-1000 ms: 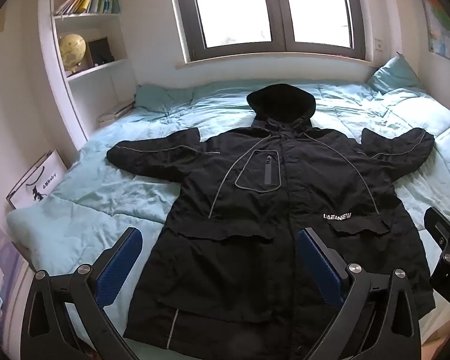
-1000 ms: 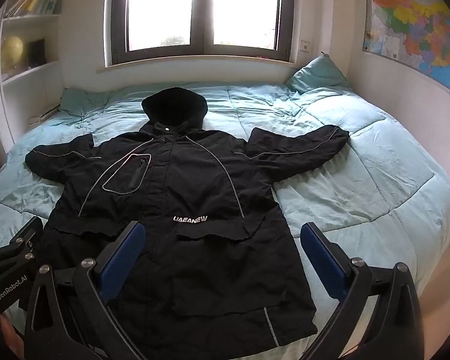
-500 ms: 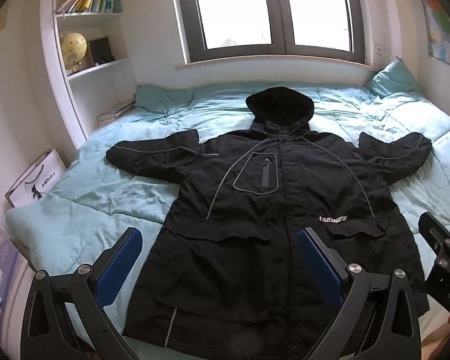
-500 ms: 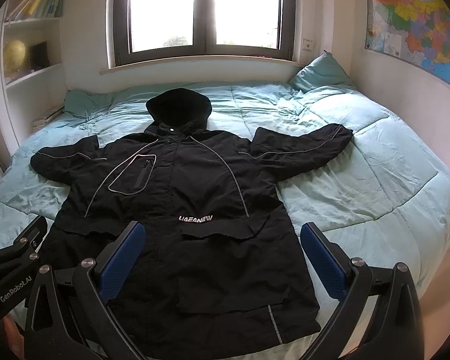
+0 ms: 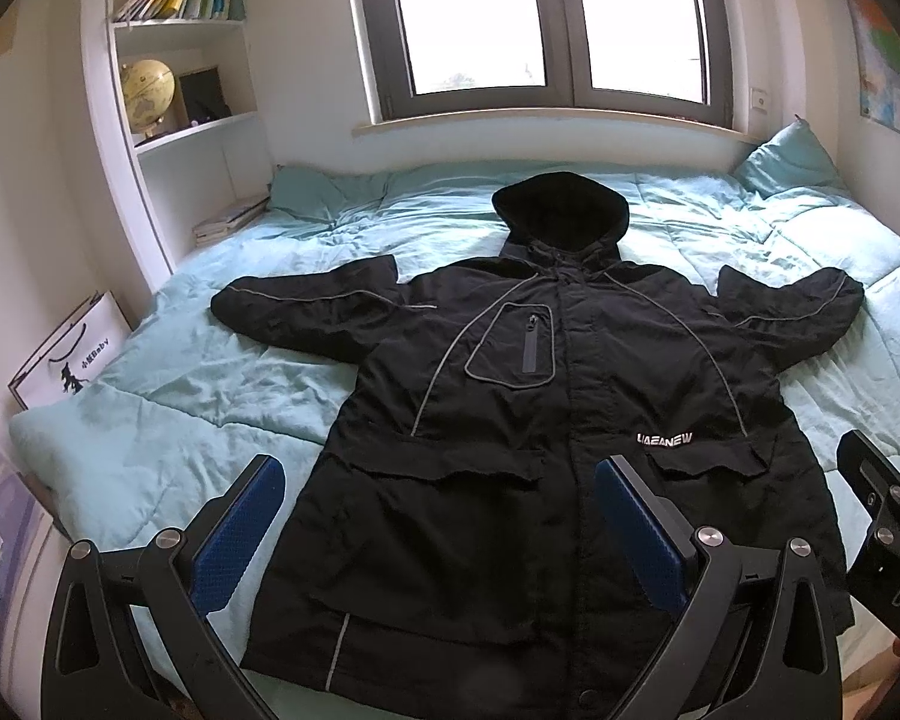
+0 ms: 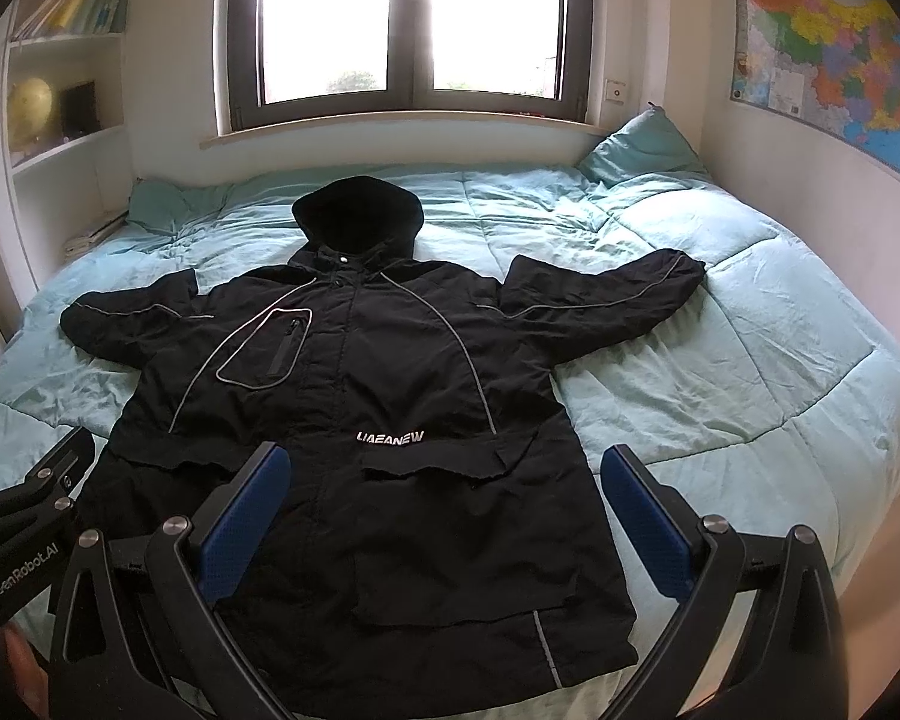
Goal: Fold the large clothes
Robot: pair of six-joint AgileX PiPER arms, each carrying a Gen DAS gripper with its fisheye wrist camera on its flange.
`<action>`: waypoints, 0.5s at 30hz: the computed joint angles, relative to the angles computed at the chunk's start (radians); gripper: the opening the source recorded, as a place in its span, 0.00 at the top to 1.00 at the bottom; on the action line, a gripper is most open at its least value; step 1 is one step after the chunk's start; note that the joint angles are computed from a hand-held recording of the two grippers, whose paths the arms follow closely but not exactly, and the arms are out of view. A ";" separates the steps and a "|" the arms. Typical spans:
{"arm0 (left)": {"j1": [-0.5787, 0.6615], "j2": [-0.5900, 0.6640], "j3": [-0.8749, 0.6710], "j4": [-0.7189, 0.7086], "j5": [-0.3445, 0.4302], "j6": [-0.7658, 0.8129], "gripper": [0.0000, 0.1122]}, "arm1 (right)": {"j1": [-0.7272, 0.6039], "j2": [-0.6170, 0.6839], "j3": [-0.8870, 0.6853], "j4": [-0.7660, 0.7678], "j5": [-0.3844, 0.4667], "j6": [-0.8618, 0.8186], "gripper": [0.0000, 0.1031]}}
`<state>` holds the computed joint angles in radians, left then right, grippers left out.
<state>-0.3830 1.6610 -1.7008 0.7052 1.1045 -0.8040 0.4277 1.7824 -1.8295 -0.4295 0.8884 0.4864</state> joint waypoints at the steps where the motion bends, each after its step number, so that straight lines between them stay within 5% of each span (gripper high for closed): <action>1: -0.001 -0.001 0.001 0.002 0.001 0.000 0.09 | 0.000 0.001 -0.001 0.002 0.000 -0.001 0.00; 15: -0.006 0.006 0.002 0.015 0.003 -0.007 0.09 | 0.007 0.015 -0.016 0.004 0.008 -0.002 0.00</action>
<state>-0.3887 1.6674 -1.6991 0.7199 1.1079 -0.8112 0.4346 1.7978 -1.8454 -0.4256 0.8968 0.4848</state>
